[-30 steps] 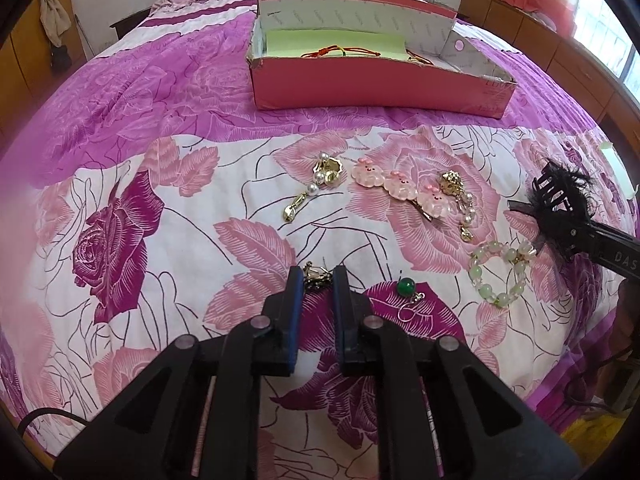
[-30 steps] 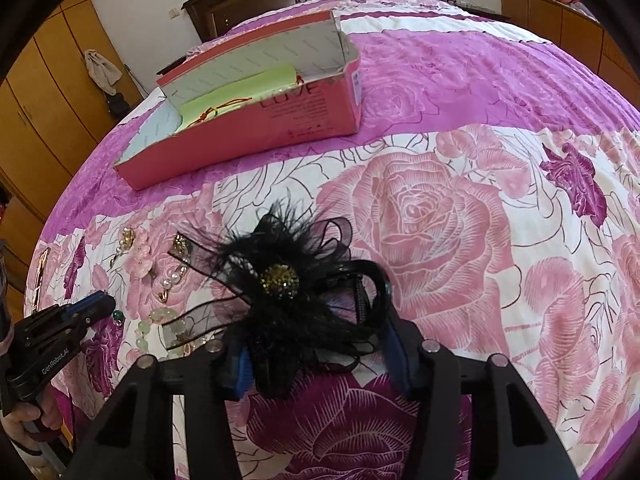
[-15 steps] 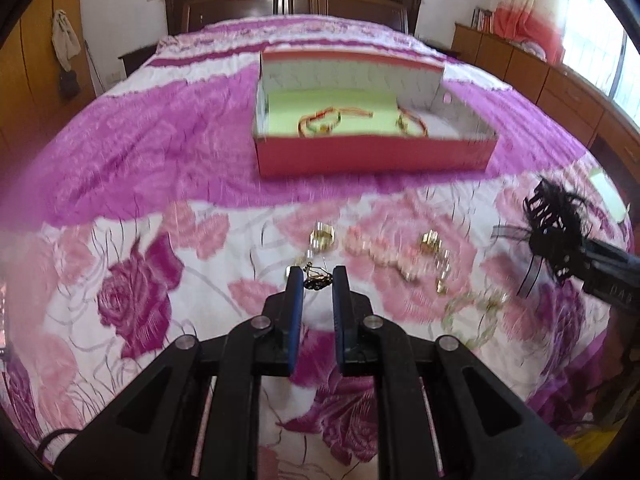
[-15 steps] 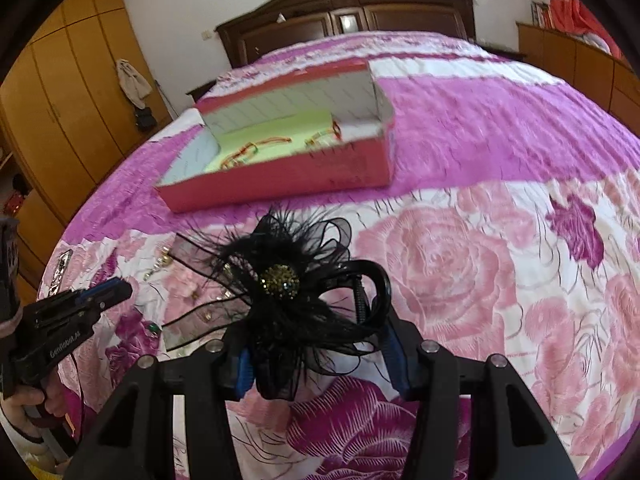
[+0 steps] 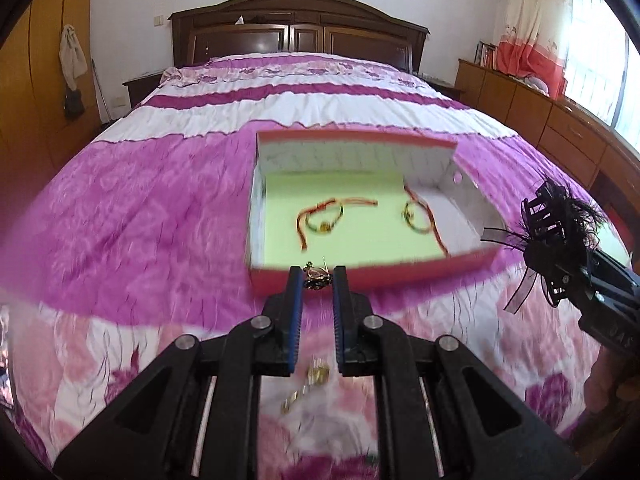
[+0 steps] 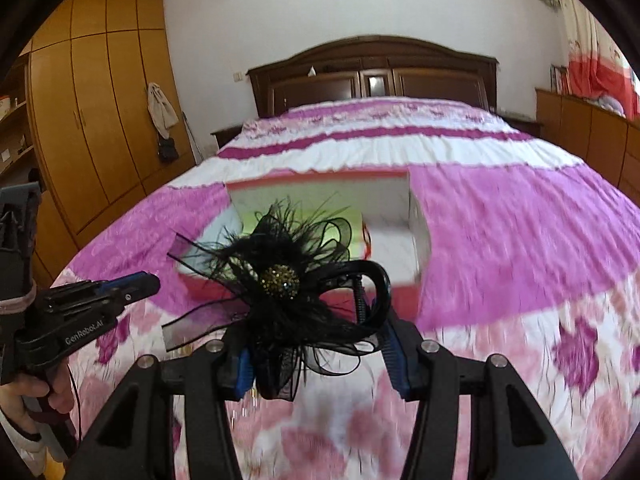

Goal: Organize jewelry
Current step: 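Carry the hair clip and earring over the pink box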

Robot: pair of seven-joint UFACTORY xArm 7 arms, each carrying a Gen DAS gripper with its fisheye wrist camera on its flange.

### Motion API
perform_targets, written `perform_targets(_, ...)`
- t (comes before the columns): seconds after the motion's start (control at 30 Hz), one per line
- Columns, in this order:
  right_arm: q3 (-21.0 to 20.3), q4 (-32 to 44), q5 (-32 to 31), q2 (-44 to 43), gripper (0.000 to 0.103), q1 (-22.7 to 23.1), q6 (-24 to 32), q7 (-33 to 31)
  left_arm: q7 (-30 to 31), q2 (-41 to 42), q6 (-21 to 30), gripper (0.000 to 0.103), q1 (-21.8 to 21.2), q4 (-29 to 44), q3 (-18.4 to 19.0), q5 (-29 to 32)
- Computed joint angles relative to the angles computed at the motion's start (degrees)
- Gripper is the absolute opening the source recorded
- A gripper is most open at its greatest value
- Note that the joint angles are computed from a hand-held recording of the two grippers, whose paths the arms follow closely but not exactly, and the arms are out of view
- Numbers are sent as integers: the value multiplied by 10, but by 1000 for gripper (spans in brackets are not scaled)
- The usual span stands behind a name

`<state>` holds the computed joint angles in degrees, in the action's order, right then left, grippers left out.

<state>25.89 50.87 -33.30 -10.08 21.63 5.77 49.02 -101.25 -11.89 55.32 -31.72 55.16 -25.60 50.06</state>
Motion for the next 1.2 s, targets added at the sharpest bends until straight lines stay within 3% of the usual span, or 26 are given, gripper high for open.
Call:
perform_targets(0.07, 25, 28, -57, 21, 54, -35, -2, 48, -1, 5, -10, 6, 8, 5, 7, 12)
perform_targets(0.17, 28, 68, -139, 55, 54, -48, 9, 118, -3, 17, -18, 6, 18, 15, 16, 32)
perform_targets(0.37, -14, 133, -213, 117, 54, -23, 27, 186, -10, 54, -23, 6, 22, 38, 37, 68)
perform_targets(0.7, -73, 213, -152, 205, 54, 40, 89, 97, 29, 128, -45, 6, 6, 88, 84, 62)
perform_targets(1.2, -157, 215, -61, 228, 55, 126, 111, 14, 82, 173, -72, 6, -17, 105, 121, 2)
